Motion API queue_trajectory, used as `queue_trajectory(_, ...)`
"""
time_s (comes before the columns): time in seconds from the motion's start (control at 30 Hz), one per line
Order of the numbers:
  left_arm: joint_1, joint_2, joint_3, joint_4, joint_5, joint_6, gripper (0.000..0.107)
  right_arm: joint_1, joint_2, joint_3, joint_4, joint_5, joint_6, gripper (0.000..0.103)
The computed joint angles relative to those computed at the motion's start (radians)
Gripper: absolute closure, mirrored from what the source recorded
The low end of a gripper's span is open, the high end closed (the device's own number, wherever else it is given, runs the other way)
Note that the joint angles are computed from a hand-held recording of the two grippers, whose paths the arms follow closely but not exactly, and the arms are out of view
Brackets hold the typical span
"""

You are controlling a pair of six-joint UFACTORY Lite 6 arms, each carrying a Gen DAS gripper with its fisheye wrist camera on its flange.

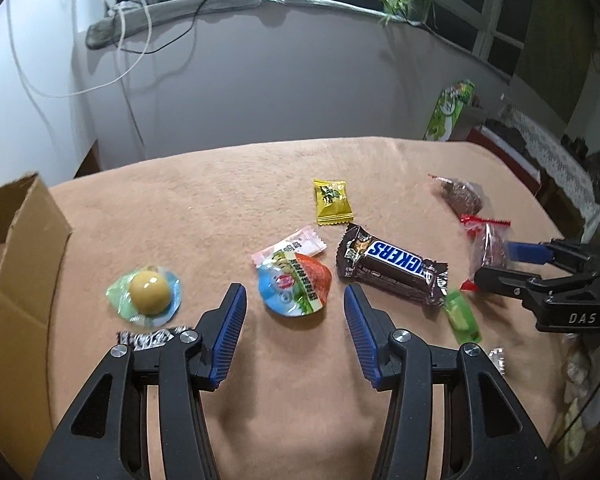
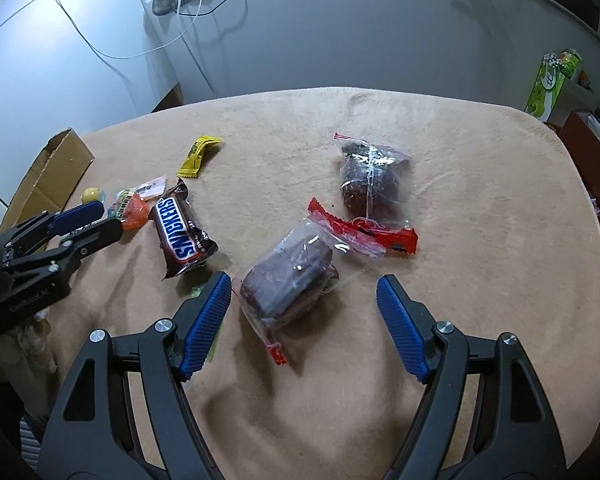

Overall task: Organize snacks
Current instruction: 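Grasp the red-tagged treat bag with the right tool while the left tool grasps the blue-white snack, then carry both held snacks over the cardboard box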

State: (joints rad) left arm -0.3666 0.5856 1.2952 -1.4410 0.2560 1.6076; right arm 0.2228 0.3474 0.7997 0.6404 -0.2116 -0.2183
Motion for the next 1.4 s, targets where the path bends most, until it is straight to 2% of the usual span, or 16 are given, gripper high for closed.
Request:
queue_trajectory(0.07, -0.021, 0.017, 0.013, -0.007, -0.039, 0.021, 0.057, -0.002, 0.012, 0.011, -0.005, 0.001, 0.0, 0.025)
queue_trajectory(0.3, -0.059, 0.089, 0.097, 0.294, -0.1, -0.265, 0.057, 0.004, 0.059, 0.068, 0.105, 0.005, -0.114, 0.025)
queue_trajectory(0.43, -0.064, 0.09, 0.099, 0.301, -0.107, -0.27, 0.059, 0.001, 0.073, 0.088, 0.114, 0.009, -0.121, 0.025)
queue_trajectory(0.47, -0.064, 0.089, 0.099, 0.302, -0.106, -0.269, 0.06, -0.003, 0.075, 0.089, 0.09, 0.01, -0.095, 0.025)
queue_trajectory(0.5, -0.066, 0.089, 0.1, 0.294, -0.106, -0.261, 0.066, -0.007, 0.071, 0.085, 0.046, 0.008, -0.048, 0.03)
queue_trajectory(0.6, -0.065, 0.09, 0.099, 0.266, -0.105, -0.231, 0.068, -0.017, 0.056, 0.068, 0.05, 0.007, -0.052, 0.041)
queue_trajectory(0.83, -0.053, 0.089, 0.102, 0.218, -0.083, -0.197, 0.072, -0.037, 0.03, 0.036, -0.077, 0.015, 0.068, 0.053)
queue_trajectory(1.03, -0.033, 0.072, 0.086, 0.18, -0.058, -0.164, 0.073, -0.048, -0.002, -0.011, -0.194, 0.001, 0.192, 0.057)
queue_trajectory(1.23, -0.023, 0.028, 0.041, 0.112, -0.043, -0.102, 0.073, -0.051, -0.07, -0.083, -0.228, -0.014, 0.236, 0.057)
queue_trajectory(1.4, -0.01, -0.029, -0.012, 0.034, -0.02, -0.028, 0.073, -0.04, -0.137, -0.127, -0.189, -0.01, 0.21, 0.058)
